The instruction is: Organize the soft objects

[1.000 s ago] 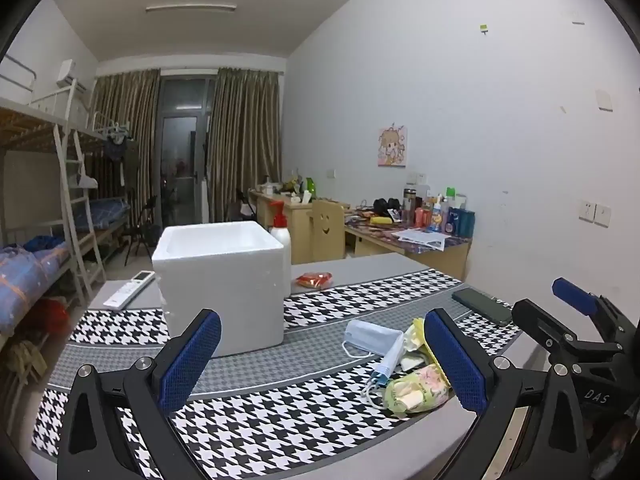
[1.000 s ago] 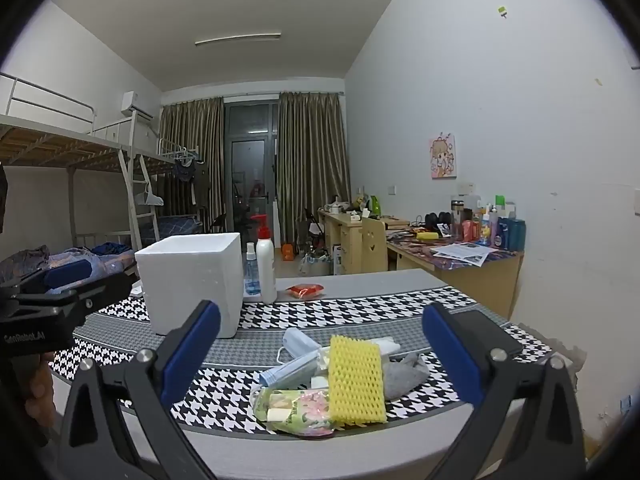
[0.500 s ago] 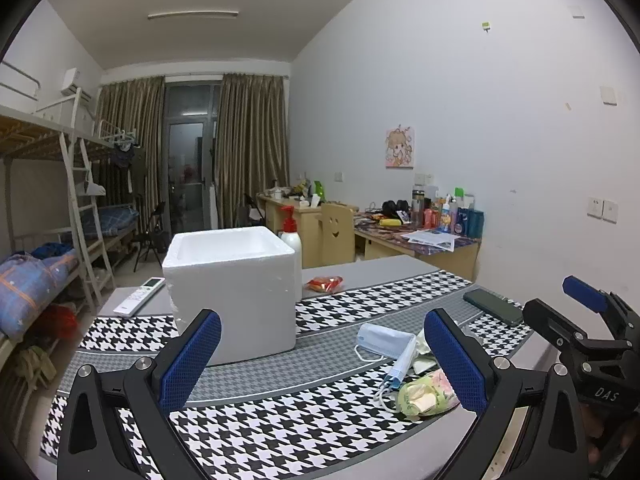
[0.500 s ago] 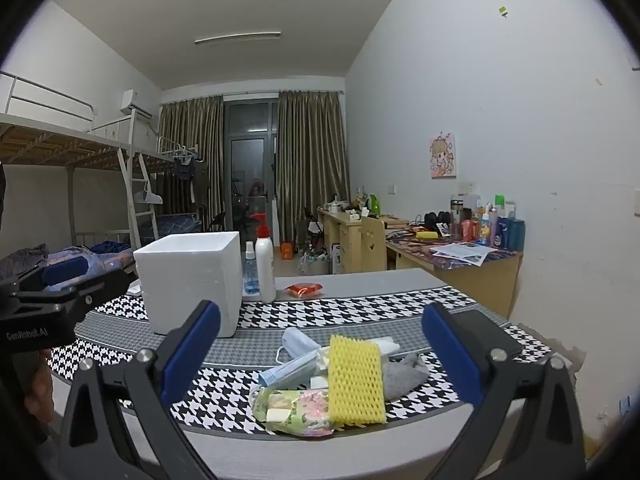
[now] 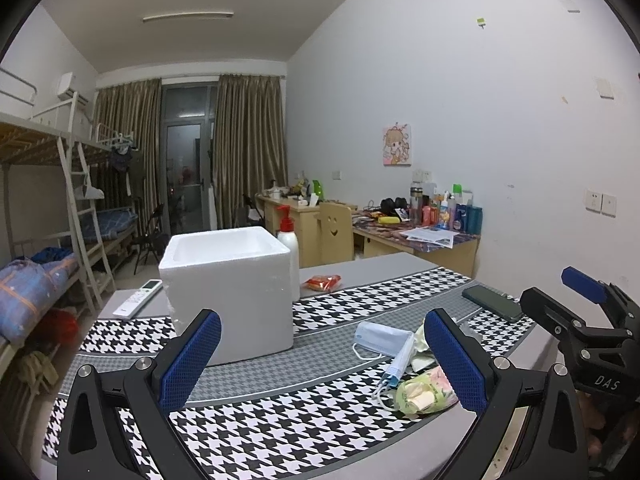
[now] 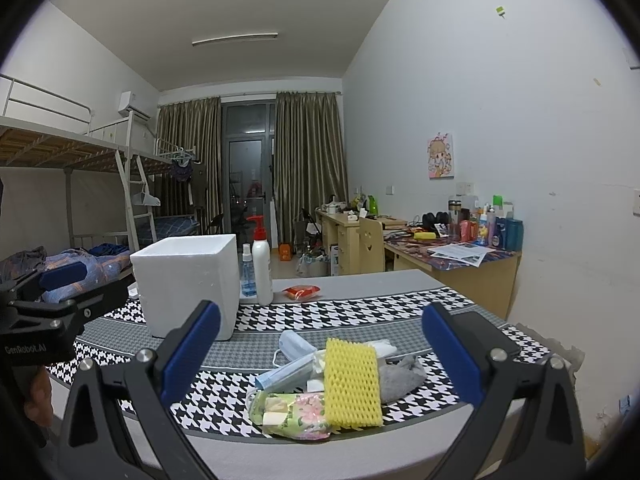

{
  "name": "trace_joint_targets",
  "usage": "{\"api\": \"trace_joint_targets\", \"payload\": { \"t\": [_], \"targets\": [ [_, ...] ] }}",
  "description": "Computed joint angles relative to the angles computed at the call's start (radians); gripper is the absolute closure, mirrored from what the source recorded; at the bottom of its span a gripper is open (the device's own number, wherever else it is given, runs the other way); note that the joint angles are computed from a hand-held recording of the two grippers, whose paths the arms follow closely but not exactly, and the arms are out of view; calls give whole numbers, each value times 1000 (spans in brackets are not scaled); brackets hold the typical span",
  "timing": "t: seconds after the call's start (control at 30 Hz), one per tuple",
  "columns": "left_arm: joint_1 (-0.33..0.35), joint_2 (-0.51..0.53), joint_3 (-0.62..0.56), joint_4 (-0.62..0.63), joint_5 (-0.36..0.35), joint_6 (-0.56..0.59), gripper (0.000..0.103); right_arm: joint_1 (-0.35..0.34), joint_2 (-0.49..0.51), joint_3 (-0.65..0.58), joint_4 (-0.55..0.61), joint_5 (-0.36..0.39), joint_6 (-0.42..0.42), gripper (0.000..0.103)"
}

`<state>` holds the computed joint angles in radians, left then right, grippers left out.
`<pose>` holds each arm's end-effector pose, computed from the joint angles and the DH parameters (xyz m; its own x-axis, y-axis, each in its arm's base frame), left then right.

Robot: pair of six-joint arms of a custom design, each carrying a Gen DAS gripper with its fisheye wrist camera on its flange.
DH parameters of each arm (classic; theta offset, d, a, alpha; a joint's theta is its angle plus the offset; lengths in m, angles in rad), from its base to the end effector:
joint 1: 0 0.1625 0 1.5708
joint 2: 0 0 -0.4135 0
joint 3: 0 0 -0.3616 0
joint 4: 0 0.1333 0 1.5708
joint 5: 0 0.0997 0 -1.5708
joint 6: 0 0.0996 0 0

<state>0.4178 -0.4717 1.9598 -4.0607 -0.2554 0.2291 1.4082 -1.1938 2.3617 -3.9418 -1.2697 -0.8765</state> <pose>-0.3392 -0.4019 0.0605 -0.7135 -0.0476 -0.6990 0.6720 0.2356 -0.7020 0.0929 -0.4394 0.2732 -0.6764 -0.3484 0.6489 -0.7214 0.1359 -0.6790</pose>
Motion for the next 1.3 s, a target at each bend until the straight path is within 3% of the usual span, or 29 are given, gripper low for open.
{"api": "trace_joint_targets", "payload": {
  "t": [0.33,0.67,1.03,1.3],
  "targets": [
    [5,1,-4,-3,-7,-2,1,5,-4,-10,16,-8,1,1],
    [18,-7,3,87,-28,-80,1,8,9,-25,29,-29,0,1],
    [50,-36,12,273,-77,-236,1,7,15,-35,36,-51,6,1],
    [91,-36,-13,369,-135,-272,1,13,43,-93,83,-117,24,1]
  ]
}}
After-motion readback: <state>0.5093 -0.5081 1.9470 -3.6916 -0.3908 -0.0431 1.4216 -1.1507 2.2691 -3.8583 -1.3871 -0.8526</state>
